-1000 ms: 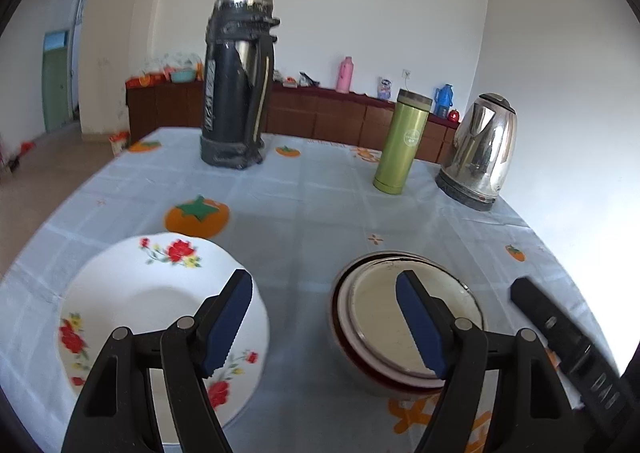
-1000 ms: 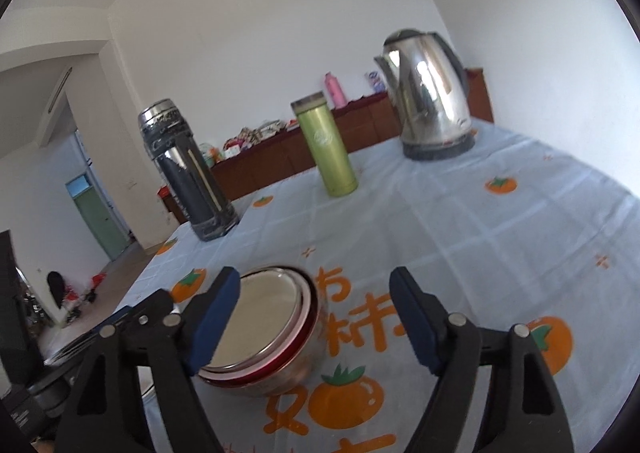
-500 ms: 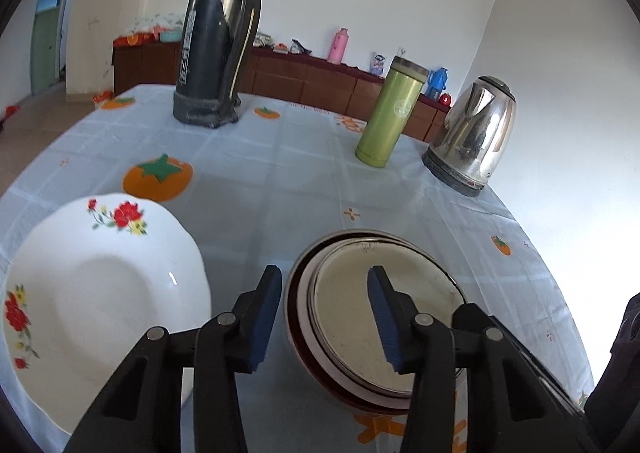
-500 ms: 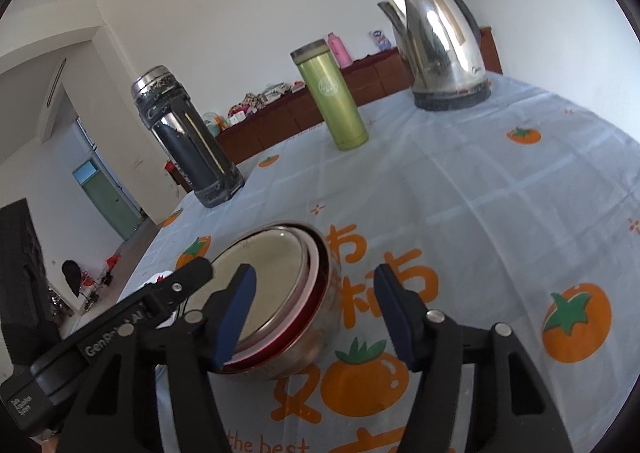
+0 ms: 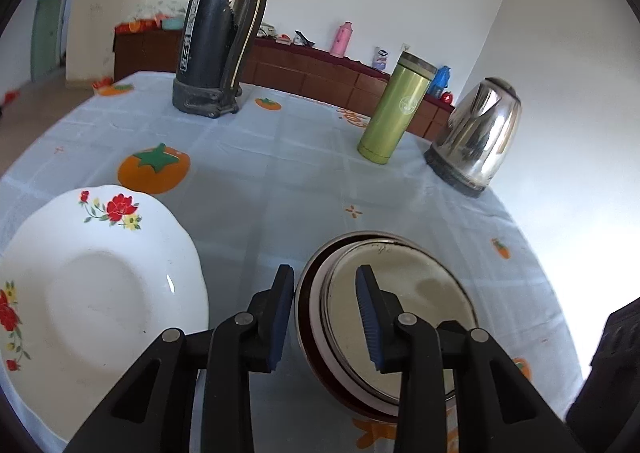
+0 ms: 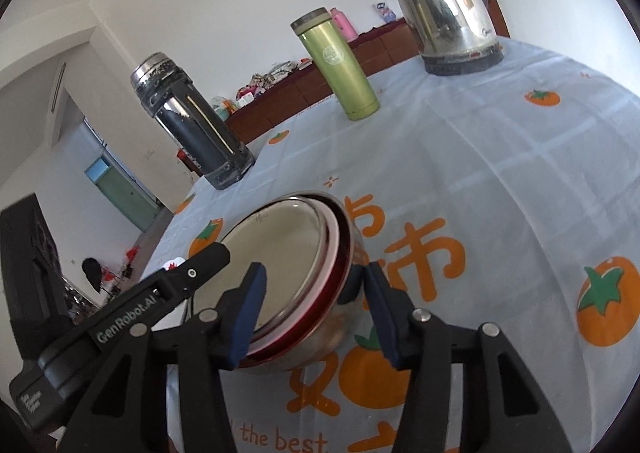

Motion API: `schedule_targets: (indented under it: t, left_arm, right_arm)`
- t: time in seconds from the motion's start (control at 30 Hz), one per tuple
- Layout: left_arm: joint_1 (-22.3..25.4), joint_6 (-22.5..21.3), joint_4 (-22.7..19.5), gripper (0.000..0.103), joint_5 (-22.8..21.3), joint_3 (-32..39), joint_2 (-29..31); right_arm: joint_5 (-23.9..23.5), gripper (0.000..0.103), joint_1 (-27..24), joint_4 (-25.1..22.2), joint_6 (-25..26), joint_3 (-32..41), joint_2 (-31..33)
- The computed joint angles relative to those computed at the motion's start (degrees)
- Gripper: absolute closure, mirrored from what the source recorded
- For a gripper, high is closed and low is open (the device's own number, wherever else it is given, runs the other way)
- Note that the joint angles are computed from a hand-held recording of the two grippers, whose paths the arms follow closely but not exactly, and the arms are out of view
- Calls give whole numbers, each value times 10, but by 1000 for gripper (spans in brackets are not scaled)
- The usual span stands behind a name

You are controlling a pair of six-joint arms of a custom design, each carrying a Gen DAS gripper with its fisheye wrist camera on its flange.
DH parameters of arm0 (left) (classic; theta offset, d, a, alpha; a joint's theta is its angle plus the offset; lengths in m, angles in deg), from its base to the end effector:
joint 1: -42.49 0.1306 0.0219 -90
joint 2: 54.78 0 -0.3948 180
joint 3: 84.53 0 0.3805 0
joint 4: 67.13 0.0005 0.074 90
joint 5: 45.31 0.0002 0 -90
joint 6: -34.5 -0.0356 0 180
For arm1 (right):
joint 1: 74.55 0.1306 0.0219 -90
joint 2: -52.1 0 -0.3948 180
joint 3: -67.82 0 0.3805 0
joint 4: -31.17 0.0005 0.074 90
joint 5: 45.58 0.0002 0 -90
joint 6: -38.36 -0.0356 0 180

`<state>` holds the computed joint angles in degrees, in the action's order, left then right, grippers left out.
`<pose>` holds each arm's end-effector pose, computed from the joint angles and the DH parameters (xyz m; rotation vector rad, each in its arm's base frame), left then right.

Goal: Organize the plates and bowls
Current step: 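Close the left tool on the steel bowl rim while the right tool also closes on it, then lift the nested bowls with both tools and carry them toward the floral plates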

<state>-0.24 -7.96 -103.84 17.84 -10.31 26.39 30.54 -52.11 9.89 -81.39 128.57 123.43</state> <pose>0.3157 -0.2704 0.4015 -0.3226 2.2285 -0.3023 0.3312 0.1455 0.3773 -0.0083 2.2136 0.7815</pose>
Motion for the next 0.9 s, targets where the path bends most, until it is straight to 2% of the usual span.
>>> schedule_targets:
  t: [0.07,0.17,0.23,0.43,0.5,0.6,0.67,0.9]
  left_arm:
    - [-2,-9,-7,68,-1,6,2]
    - [-20,-23,-32,68,-47,24,21]
    - [-25,-24,-37,68,-60,27,26]
    - [-14,-14,-22,68,-19,20,18]
    - [-13,-23,-15,68,6,22,18]
    - [-20,-42,-19,68,8,31,24]
    - [-23,-46,-20,68,3,33,27]
    - [-19,-22,-35,68,12,34,41]
  right_arm:
    - [5,53,3,-5,6,4,3]
    - [22,53,11,-19,25,11,6]
    - [14,53,7,-22,24,11,6]
    - [10,53,2,-56,19,19,-5]
    - [29,53,5,-91,19,30,-9]
    - [41,53,2,-124,8,39,-6]
    - [22,54,-10,-111,-5,31,-9]
    - [8,52,-15,-71,-39,7,-10]
